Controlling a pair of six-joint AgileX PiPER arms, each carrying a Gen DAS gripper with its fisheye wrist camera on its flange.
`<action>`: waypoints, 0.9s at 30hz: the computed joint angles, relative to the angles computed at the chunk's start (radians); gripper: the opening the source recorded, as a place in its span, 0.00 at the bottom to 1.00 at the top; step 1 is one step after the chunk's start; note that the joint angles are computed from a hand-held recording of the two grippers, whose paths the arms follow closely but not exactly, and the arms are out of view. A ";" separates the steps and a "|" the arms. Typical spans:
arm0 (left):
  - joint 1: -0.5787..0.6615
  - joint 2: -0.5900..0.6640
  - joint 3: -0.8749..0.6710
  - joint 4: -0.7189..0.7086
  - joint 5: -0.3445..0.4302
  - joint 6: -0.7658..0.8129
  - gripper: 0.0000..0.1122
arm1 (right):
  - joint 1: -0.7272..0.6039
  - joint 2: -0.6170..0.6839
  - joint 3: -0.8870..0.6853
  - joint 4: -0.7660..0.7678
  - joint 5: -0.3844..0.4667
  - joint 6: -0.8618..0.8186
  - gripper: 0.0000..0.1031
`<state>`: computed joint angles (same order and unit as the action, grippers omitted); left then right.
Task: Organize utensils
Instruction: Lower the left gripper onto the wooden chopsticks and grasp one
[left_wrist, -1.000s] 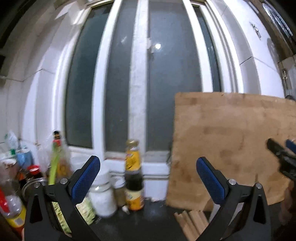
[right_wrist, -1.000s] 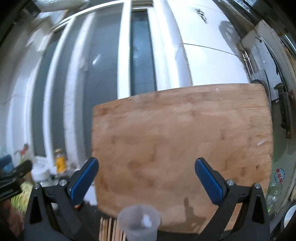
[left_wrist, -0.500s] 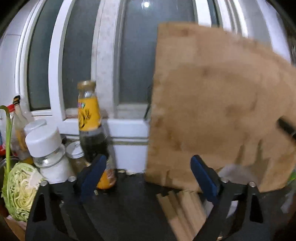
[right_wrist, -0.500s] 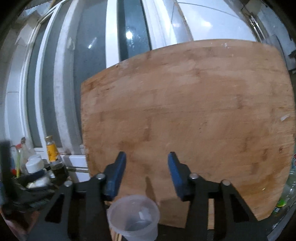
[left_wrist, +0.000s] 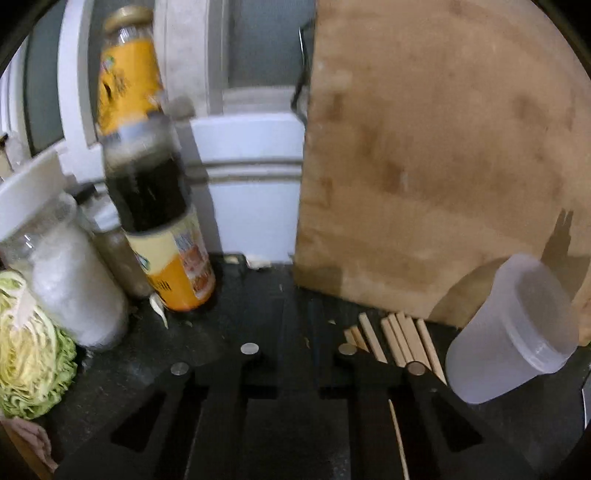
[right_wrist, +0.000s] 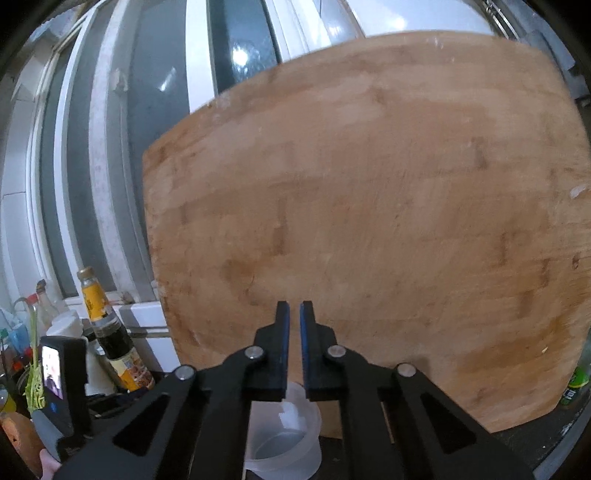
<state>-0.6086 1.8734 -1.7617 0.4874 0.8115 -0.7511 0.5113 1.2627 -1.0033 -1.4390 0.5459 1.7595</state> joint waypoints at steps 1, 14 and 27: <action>0.004 0.009 -0.006 -0.020 0.005 0.020 0.09 | 0.007 0.008 -0.002 -0.008 0.014 0.003 0.05; 0.061 0.111 -0.132 -0.372 0.119 0.307 0.10 | -0.004 0.037 -0.023 0.060 0.007 -0.049 0.05; 0.068 0.259 -0.310 -0.328 0.193 0.279 0.11 | -0.007 0.043 -0.040 0.125 0.021 -0.110 0.05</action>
